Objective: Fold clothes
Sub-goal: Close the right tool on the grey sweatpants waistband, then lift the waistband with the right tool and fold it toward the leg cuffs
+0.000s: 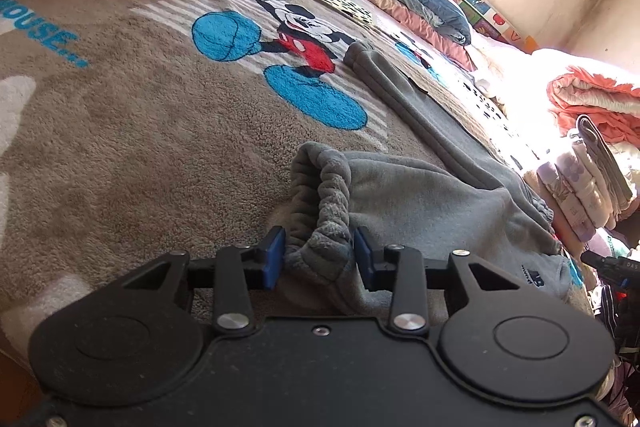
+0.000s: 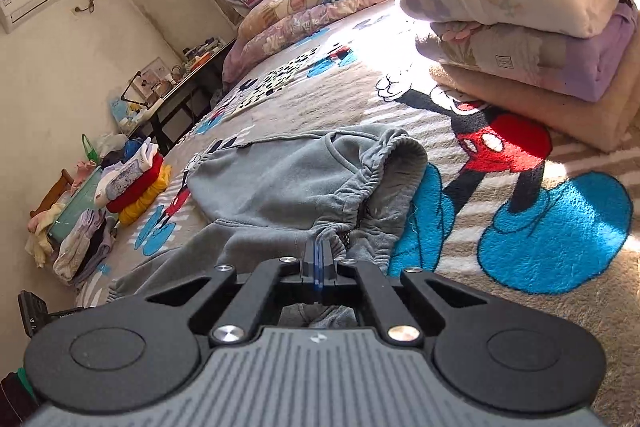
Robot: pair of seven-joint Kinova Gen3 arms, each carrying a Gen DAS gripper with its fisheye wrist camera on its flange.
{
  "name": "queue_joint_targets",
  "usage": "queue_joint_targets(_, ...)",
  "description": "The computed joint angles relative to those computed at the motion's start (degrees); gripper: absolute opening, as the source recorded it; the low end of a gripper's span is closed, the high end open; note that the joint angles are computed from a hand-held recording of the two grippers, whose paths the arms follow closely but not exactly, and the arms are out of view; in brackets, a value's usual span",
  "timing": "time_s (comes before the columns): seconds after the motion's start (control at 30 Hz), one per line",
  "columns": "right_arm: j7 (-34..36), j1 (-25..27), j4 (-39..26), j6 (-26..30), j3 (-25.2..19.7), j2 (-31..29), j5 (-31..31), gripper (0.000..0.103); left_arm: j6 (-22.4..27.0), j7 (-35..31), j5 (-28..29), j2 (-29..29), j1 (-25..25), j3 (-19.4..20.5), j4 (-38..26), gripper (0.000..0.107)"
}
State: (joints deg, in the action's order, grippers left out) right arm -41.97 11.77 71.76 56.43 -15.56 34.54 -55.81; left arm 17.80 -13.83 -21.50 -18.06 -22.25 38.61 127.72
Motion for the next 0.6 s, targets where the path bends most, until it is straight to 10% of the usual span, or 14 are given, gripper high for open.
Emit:
queue_joint_targets(0.07,-1.72,-2.06,-0.45,-0.02,2.4,0.03,-0.06,0.012,0.22,-0.14,0.4,-0.3,0.44,-0.41,0.02,0.036)
queue_joint_targets(0.13,-4.48,-3.18,-2.05,-0.5,2.2,0.62,2.8,0.051,0.48,0.06,0.96,-0.43,0.67,-0.59,0.1,0.036)
queue_joint_targets(0.17,-4.9,-4.09,-3.39,0.0,2.6,1.05,4.49,0.053,0.34,0.28,1.17,-0.5,0.65,-0.54,0.28,0.036)
queue_joint_targets(0.37,-9.05,-6.06,-13.72,8.53,0.93,7.15,12.06,0.049,-1.29,0.78,1.59,-0.61,-1.71,1.74,1.28,0.038)
queue_joint_targets(0.5,-7.66,-5.78,-14.55,10.19,-0.46,7.71,12.45,0.016,-2.32,-0.01,2.43,-0.4,-2.35,1.77,1.62,0.038)
queue_joint_targets(0.6,-5.64,-5.68,-11.74,7.67,-0.02,4.91,13.15,0.009,-2.44,-0.52,2.89,-0.66,-3.45,2.81,1.69,0.038)
